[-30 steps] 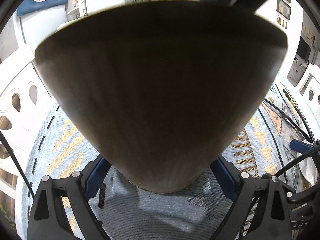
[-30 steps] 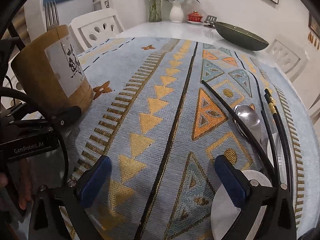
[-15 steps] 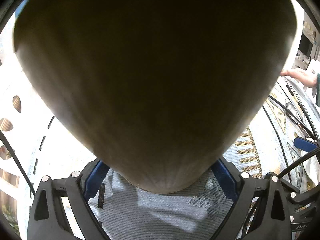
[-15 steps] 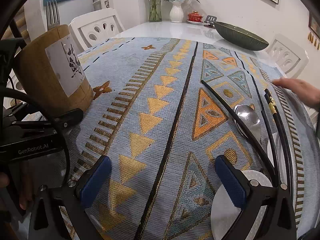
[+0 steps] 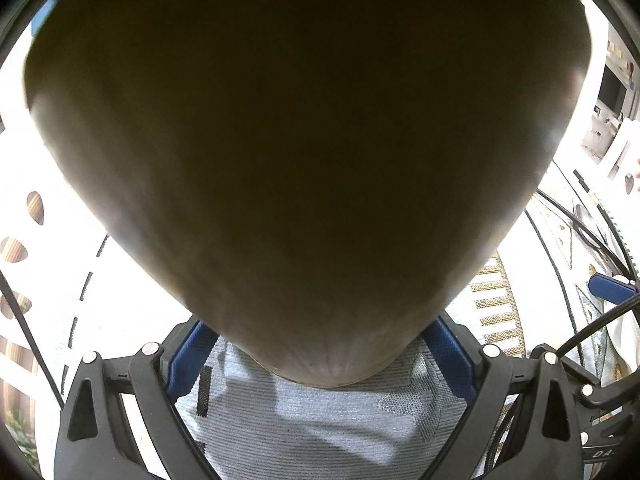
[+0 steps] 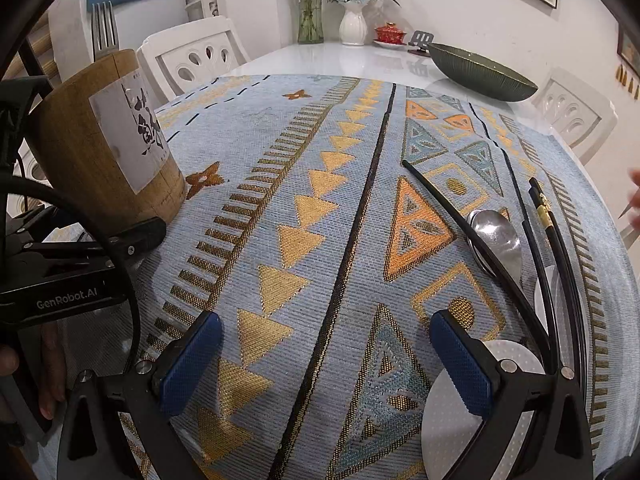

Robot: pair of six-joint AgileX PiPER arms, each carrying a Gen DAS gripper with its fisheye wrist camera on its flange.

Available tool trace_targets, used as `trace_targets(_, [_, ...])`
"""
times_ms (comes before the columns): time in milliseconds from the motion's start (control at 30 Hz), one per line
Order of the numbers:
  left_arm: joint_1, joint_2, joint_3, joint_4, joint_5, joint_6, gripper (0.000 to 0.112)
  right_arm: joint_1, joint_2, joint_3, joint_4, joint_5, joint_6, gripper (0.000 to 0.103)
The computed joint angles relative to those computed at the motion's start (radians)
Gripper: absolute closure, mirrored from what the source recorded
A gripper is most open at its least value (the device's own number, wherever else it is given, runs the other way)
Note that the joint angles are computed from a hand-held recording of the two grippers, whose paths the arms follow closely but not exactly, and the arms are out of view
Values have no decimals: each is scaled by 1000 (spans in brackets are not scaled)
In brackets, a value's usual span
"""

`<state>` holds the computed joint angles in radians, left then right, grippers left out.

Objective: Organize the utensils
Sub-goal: 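Move the open right tool to the black chopsticks in the pile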

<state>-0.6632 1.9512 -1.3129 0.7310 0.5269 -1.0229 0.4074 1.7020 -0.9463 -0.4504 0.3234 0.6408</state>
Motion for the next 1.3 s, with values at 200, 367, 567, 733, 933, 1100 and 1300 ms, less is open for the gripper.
trace_targets(200, [9,-5,11,-7,-15,7,15,0,0,0,-1,0,1,0])
trace_targets(367, [12,-7,13,-8,-17,9,15,0,0,0,-1,0,0,0])
trace_targets(567, [11,-7,12,-6,-14,7,14,-2,-3,5,0,-2,-3,0])
trace_targets(733, [8,-2,2,-2,0,7,13,1,6,-5,-8,2,13,0])
trace_targets(933, [0,7,-13,2,17,4,13,-9,45,-179,291,320,-242,0])
trace_targets(1100, [-12,20,-33,6,33,-5,12,-60,23,-235,509,560,-416,3])
trace_targets(1300, [-16,22,-32,12,33,-14,12,-91,-255,-179,490,606,-403,12])
